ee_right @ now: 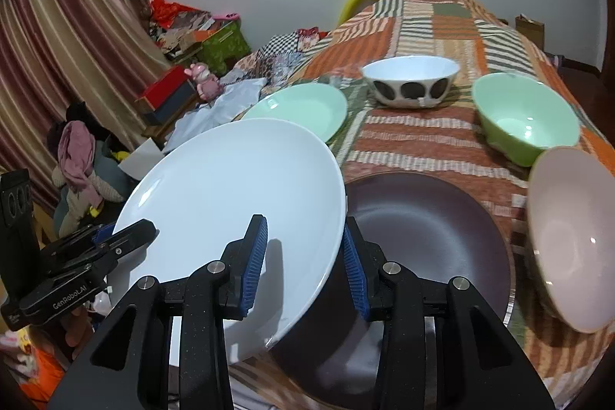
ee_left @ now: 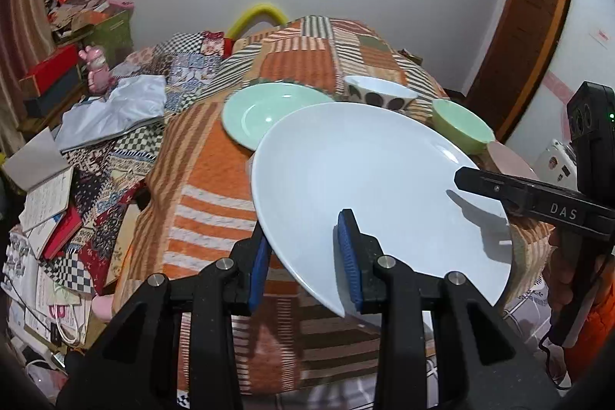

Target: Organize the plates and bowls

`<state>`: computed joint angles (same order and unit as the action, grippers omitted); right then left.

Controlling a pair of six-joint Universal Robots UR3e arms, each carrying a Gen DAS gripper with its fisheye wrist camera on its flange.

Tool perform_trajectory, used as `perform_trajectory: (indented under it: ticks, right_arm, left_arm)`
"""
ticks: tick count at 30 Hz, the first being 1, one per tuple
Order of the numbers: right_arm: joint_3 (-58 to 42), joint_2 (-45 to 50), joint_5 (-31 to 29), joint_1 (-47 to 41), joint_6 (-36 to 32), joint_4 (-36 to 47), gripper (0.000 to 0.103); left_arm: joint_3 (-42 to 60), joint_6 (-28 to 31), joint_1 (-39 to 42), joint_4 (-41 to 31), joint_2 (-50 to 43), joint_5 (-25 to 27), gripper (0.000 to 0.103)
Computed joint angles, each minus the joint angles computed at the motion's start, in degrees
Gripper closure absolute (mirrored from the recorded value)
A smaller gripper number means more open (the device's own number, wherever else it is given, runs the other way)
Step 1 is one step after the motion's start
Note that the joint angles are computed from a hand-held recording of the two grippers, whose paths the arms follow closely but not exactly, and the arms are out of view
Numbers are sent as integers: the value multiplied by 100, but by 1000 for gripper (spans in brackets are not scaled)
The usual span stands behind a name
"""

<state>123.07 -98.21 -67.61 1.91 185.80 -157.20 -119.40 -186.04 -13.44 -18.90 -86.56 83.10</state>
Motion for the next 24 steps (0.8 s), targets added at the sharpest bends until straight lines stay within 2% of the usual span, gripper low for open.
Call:
perform_trajectory:
  ticks: [11,24]
  right_arm:
    - [771,-1064,485,-947,-508,410,67]
    - [1278,-2008,775,-1736,-884,1158,67]
  left_arm:
    - [593,-182,-656,-37,-509,237,69]
    - [1123,-272,-1007,23,-1215,159,69]
